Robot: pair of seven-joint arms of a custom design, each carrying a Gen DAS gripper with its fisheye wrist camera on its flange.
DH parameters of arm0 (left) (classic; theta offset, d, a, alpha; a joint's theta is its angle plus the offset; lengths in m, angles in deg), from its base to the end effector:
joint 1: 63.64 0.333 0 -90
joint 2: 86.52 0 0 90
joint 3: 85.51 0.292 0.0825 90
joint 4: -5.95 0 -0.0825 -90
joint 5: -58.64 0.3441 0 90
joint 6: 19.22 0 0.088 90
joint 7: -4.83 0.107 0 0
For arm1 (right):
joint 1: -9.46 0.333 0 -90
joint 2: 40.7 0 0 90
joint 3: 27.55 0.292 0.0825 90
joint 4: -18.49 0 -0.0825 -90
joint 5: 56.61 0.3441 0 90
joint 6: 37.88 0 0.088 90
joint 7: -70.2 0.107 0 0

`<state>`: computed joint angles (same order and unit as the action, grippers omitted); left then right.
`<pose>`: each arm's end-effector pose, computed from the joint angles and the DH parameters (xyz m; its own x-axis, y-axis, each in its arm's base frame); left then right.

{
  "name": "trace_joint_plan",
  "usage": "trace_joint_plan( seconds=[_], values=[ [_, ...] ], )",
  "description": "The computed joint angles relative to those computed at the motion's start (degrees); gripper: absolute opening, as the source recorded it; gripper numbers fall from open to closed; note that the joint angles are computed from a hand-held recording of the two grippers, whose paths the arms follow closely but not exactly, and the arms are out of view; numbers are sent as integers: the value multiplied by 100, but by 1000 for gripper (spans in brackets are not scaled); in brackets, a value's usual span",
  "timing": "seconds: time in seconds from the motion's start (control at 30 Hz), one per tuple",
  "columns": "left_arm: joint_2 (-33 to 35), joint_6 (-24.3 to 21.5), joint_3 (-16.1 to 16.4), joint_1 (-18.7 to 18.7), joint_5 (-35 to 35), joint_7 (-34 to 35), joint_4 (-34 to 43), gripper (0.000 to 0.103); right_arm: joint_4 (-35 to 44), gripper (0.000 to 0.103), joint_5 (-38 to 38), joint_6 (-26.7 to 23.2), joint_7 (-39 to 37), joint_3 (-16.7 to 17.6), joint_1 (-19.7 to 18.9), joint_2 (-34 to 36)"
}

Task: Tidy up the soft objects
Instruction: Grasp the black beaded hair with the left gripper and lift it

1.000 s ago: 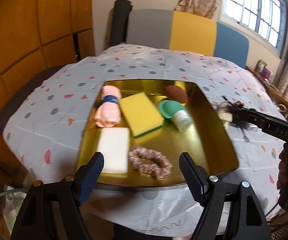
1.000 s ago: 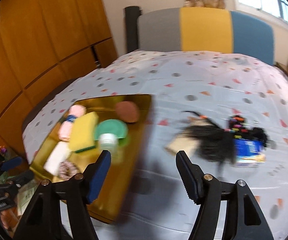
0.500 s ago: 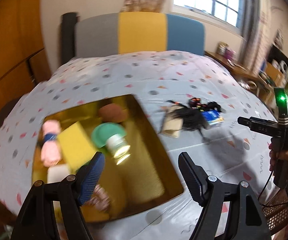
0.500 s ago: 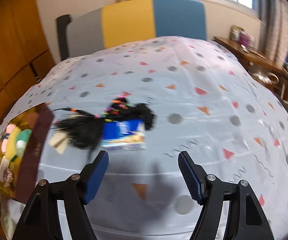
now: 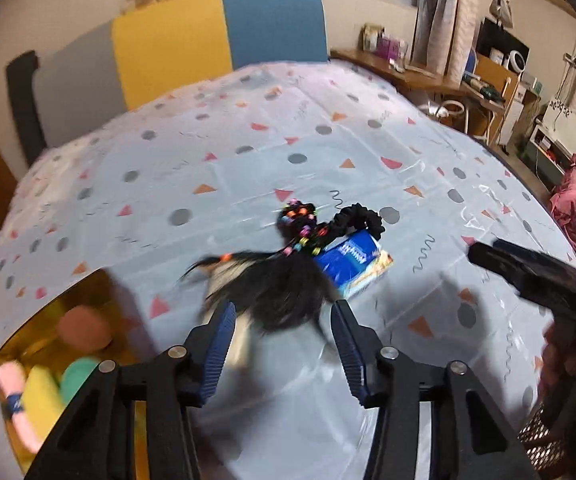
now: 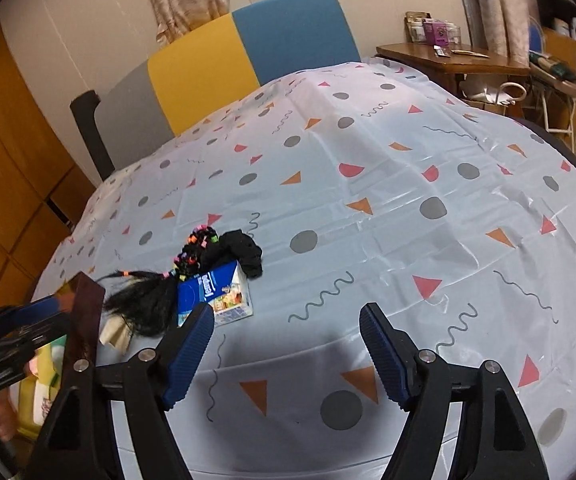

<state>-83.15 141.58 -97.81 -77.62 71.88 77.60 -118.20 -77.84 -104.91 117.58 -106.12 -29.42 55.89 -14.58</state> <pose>0.4926 -0.2538 0.4342 -0.3412 -0.9400 -0.0043 -0.7786 0.2852 -0.5589 0.4515 0.4862 0.3918 -0.0463 -0.9467 -0.3186 -0.7449 0.2453 -0.6205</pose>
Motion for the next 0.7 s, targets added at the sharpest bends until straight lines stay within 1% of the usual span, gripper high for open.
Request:
trace_joint_plan(
  seconds=[0.03,0.1,0.17,0.23,0.33,0.4,0.53,0.6,0.63,0.67,0.7],
  values=[
    [264,-97,-50,7,-223,292,293,50,-31,77,-18,38,64,-21,1,-23],
    [674,-293,-31,-60,-188,371,768,50,-78,77,15,53,141,-21,-22,-58],
    [1080,-522,-90,-60,-398,654,1251,50,-150,77,22,161,216,-26,-61,-93],
    [1494,-784,27,-198,-269,584,1767,51,-211,77,-25,238,356,-64,-55,-135],
    [2067,-1267,53,-239,-397,686,2513,53,-199,79,55,316,297,-14,-110,-108],
    [2371,-1458,1,-201,-577,885,2882,54,-161,79,138,356,173,21,-134,-70],
    [2889,-1823,87,-308,-628,949,3538,55,-109,79,202,388,76,-25,-90,-29],
    [3098,-1866,60,-296,-711,1044,3763,55,-119,79,210,450,101,-60,-69,-26],
    [3204,-2003,82,-335,-697,1069,3917,55,-124,79,210,473,107,-75,-57,-26],
    [3339,-2213,146,-422,-629,1032,4107,48,-129,79,198,473,124,-99,-36,-32],
    [3354,-2193,220,-497,-522,973,4097,45,-127,79,182,468,139,-118,-19,-32]
  ],
)
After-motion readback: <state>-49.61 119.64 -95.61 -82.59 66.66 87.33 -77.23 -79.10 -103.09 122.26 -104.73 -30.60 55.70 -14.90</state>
